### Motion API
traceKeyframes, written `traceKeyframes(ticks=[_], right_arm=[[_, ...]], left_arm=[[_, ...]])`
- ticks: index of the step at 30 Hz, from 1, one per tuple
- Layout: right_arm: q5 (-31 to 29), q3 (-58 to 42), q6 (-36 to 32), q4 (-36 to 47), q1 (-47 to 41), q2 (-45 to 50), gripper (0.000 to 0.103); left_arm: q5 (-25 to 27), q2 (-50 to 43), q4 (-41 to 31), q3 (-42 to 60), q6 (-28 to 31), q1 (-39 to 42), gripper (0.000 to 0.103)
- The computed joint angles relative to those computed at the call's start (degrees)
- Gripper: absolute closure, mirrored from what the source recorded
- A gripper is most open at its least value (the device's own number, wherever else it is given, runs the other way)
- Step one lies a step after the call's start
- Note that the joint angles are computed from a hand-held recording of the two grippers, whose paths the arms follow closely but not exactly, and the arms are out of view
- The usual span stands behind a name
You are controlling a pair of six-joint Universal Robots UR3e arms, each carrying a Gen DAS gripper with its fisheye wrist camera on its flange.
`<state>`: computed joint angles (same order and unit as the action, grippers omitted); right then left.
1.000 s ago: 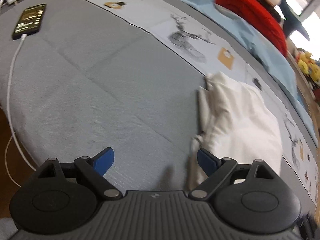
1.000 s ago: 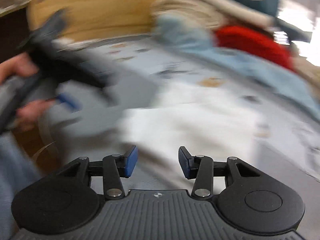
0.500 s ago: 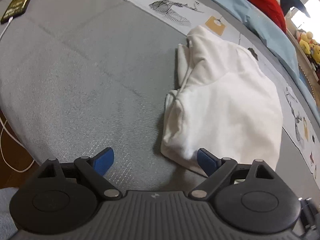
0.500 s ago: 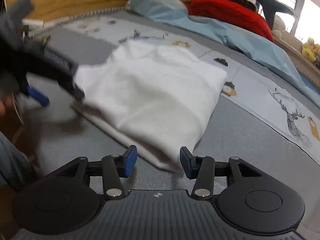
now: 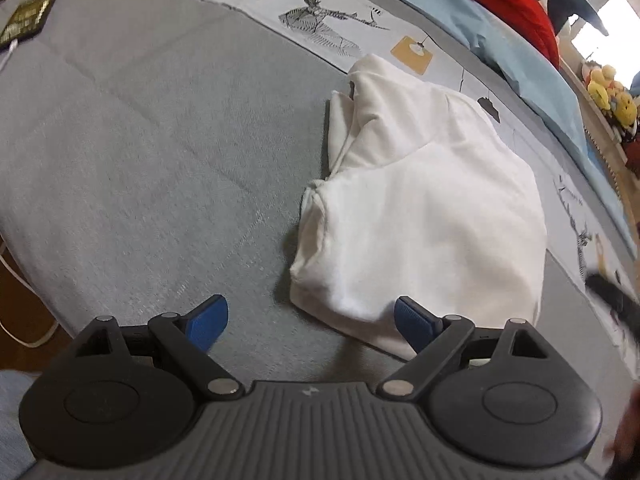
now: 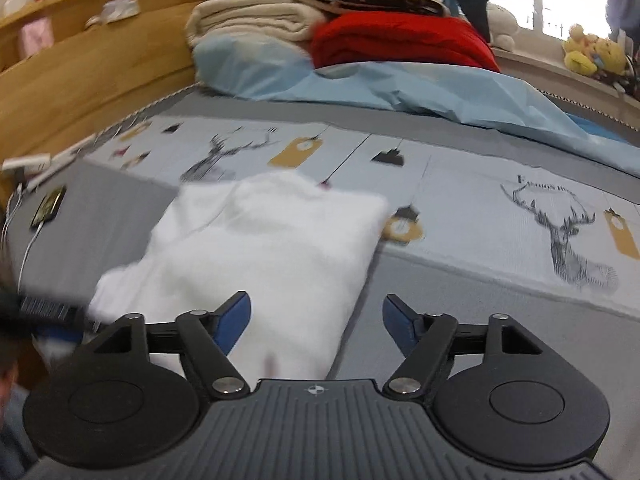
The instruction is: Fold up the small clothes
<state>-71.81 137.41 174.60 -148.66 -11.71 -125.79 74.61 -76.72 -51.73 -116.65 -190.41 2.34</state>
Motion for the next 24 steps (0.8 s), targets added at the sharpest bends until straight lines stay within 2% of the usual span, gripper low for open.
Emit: traceKeyframes(ticks=[3,6,8,11,13,16,17,18,19,20,21,24], right_arm=[[3.0,-8.5,-0.6,-2.5,-3.3,13.3,0.024],[4.0,-19.1,3.2,-3.1,-4.4,26.7,0.022],[6.1,-27.8,5.6,0.4,-5.2,35.6,0.02],[9.6,-43.0,6.7,11.3,-5.7,48.7,0.02],[10.0,-50.9,6.4,16.7,-4.6,55.3,0.018],[7.6,-59.9,4.9,21.1,-2.2,63.0,0.018],[7.4,-63.1,4.2,23.4,-1.7,65.6,0.018],[7.7,-65.5,3.8,25.8,-1.5,67.5,0.022],[9.1,-67.0,3.4,27.5,-1.8,69.1,0.029],[9.7,-66.2,3.2,26.5,-2.0,69.3,0.054],[8.7,-63.6,2.6,23.1,-1.7,68.3,0.084],[10.8,-55.5,1.3,19.9,-3.7,63.2,0.087]], left_arm=[[-4.3,0.8,-1.0,-1.2,-1.0,2.5,0.01],[-7.9,1.3,-1.2,-2.3,-3.0,5.1,0.01],[-9.7,0.5,0.0,-2.6,-5.2,6.2,0.01],[-12.2,-1.1,1.7,-2.9,-7.6,7.7,0.01],[-14.2,-2.0,3.2,-3.8,-9.1,9.1,0.01],[-14.0,-3.1,6.5,-4.5,-12.1,9.9,0.01],[-11.9,-3.2,8.1,-4.5,-13.3,9.3,0.021],[-8.2,-3.4,9.8,-4.3,-14.6,8.1,0.04],[-6.0,-3.7,11.1,-4.0,-15.0,7.5,0.048],[-6.2,-4.2,11.4,-3.8,-14.7,7.9,0.074],[-8.0,-4.9,11.9,-3.7,-13.8,8.5,0.095],[-4.7,-9.7,10.6,2.6,-11.0,5.6,0.096]])
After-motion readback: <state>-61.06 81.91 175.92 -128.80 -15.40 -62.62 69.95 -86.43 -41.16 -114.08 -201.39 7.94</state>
